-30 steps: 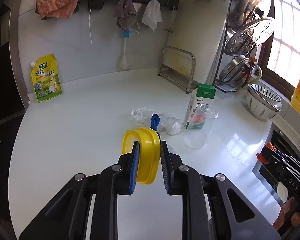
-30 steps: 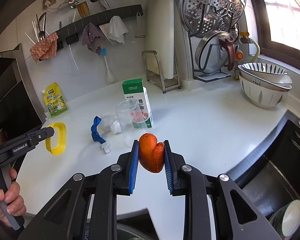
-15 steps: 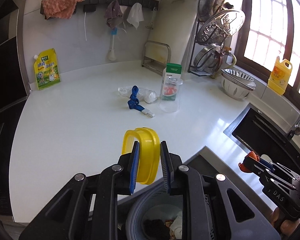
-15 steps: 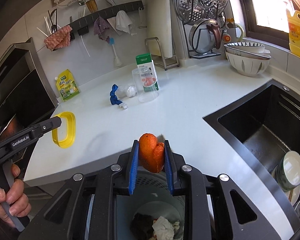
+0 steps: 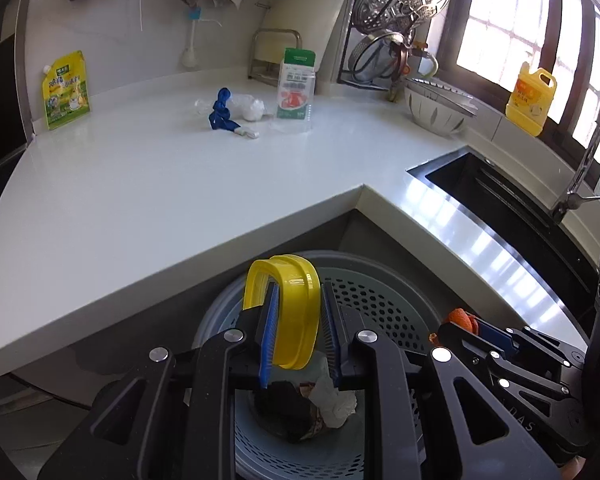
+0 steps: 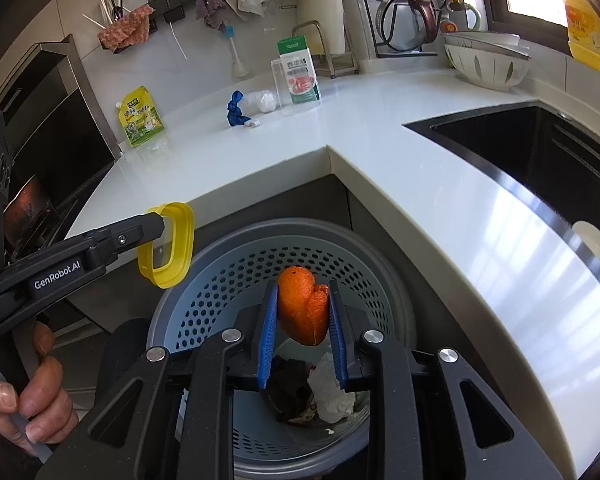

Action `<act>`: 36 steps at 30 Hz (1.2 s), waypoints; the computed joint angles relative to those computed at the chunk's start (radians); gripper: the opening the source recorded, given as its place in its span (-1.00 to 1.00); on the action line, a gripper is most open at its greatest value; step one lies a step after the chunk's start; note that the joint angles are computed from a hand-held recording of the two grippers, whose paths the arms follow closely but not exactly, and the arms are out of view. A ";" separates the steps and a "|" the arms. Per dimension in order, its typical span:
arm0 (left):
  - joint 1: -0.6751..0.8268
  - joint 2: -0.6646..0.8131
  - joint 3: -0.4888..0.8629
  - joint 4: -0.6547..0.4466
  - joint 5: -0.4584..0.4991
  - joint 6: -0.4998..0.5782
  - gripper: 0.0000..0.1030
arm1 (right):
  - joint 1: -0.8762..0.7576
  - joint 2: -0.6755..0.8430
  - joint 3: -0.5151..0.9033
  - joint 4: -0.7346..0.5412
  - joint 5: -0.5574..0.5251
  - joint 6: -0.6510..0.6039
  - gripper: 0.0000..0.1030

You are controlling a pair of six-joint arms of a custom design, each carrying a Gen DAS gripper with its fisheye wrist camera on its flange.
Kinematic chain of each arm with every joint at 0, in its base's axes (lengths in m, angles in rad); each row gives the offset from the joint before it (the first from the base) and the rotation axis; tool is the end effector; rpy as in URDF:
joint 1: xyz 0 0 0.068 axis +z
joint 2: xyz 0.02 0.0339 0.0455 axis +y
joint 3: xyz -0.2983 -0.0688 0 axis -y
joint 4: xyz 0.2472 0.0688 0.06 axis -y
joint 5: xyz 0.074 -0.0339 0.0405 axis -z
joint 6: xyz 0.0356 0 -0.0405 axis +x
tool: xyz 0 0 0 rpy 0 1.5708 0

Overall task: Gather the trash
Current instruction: 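Carry the yellow lid and orange peel over the mesh basket, then open both tools to drop lid and peel into the basket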

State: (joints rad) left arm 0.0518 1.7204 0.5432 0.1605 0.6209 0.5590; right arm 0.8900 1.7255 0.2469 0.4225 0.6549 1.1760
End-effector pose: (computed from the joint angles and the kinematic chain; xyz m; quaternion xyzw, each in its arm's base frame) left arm 0.2696 -0.0068 0.1156 0.3107 0.8656 -0.2019 0.3367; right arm 0.1420 0.1408 0.0786 0.2115 0.8947 0.0476 0.3906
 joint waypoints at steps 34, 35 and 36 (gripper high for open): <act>-0.046 0.218 -0.047 0.152 -0.163 0.056 -0.57 | 0.028 0.284 -0.020 0.266 -0.066 0.045 -0.52; -0.046 0.221 -0.046 0.153 -0.167 0.054 -0.57 | 0.025 0.285 -0.023 0.273 -0.067 0.043 -0.48; -0.046 0.221 -0.046 0.156 -0.168 0.050 -0.55 | 0.024 0.284 -0.024 0.272 -0.065 0.043 -0.46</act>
